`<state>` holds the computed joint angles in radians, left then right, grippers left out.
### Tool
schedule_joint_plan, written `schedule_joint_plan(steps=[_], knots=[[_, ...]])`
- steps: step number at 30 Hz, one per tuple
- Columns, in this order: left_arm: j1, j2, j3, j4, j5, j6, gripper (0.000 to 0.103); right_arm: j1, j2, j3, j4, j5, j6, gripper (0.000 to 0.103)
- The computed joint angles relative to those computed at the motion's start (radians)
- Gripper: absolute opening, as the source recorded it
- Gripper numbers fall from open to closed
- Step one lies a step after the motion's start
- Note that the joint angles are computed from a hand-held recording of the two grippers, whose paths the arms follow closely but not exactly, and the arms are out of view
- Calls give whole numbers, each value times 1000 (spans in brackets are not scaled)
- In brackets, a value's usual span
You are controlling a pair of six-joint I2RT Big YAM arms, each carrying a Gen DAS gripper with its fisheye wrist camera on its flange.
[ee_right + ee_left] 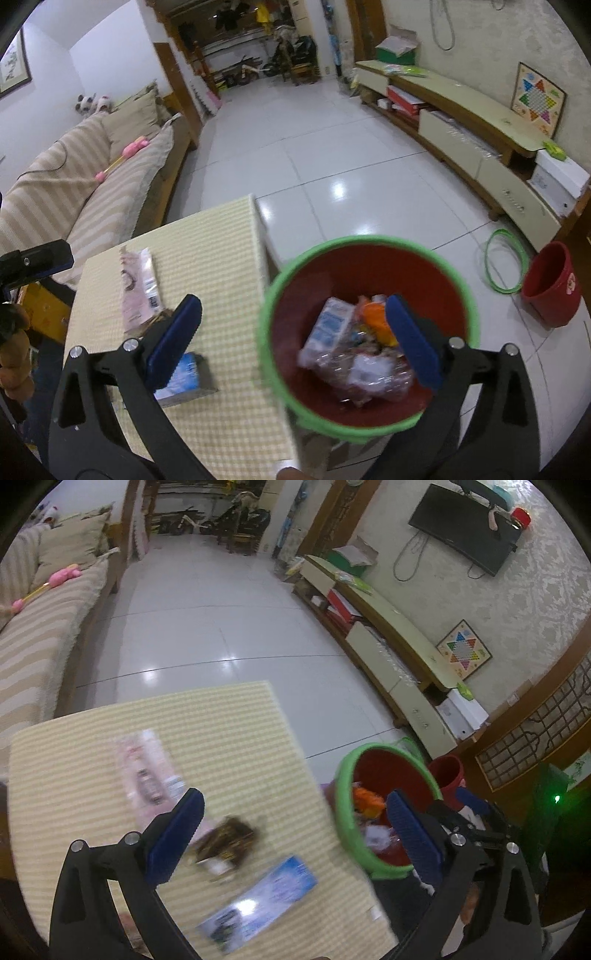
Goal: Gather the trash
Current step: 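Move both open tools back over the table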
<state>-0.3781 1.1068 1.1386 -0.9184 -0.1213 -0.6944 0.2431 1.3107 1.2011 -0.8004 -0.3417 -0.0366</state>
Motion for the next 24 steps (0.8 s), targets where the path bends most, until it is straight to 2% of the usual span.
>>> schedule_joint_plan(steps=[9,13,19,24], knots=[[142,-261,-224,-83,24,9,95,137,-54,-91,7,8,57,98],[195,-365,-322,-115,54,-12,95,209,-69,-128,3,21,83,98],[161,-499,-456,-168,43,-109,95,286,-81,-173,-11,37,119,98],[108,-554,-535,-166,43,-203,95,333,-84,-194,-34,42,135,98]])
